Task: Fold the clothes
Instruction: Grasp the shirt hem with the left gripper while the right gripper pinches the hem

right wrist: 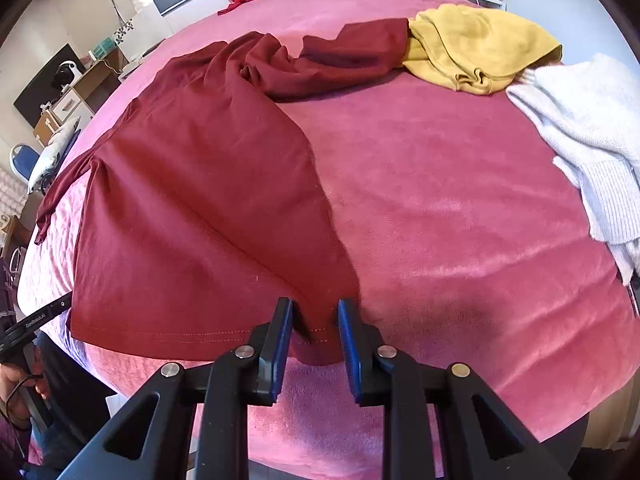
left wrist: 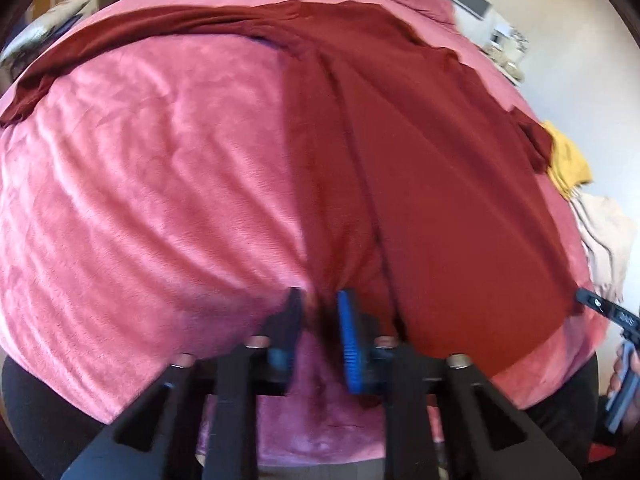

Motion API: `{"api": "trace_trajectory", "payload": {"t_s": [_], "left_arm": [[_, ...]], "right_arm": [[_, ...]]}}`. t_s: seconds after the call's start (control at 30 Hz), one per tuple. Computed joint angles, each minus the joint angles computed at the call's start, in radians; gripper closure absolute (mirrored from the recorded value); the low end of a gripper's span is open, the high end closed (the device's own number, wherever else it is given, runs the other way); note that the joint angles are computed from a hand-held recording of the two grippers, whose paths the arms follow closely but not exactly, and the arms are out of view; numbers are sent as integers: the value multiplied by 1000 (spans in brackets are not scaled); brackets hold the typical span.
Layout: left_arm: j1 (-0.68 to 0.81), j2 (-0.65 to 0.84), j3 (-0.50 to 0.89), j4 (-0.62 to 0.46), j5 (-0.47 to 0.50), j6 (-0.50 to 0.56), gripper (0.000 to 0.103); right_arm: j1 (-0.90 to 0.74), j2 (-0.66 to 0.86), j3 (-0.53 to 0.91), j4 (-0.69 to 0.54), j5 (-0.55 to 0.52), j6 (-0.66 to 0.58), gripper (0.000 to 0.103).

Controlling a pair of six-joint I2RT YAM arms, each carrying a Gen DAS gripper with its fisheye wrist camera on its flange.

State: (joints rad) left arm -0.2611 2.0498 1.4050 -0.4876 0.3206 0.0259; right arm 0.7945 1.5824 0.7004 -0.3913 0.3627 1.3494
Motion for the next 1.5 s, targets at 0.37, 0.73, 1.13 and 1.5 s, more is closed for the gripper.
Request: {"api": "trace_trajectory", "payload": {"t_s": [0.37, 0.73, 1.13, 1.5], "left_arm": [[17, 43, 16, -1, 53, -65, 69], [2, 4, -45, 50, 81, -150, 46], [210, 15, 62, -150, 309, -81, 98], [271, -10, -7, -251, 207, 42, 99]], "right_arm": [[-10, -34, -28, 8, 12, 2, 79], [-225, -19, -261, 490, -261, -151, 74], [-194, -52, -141, 261, -242, -202, 96], [-218, -69, -243, 371, -343, -151, 96]]}}
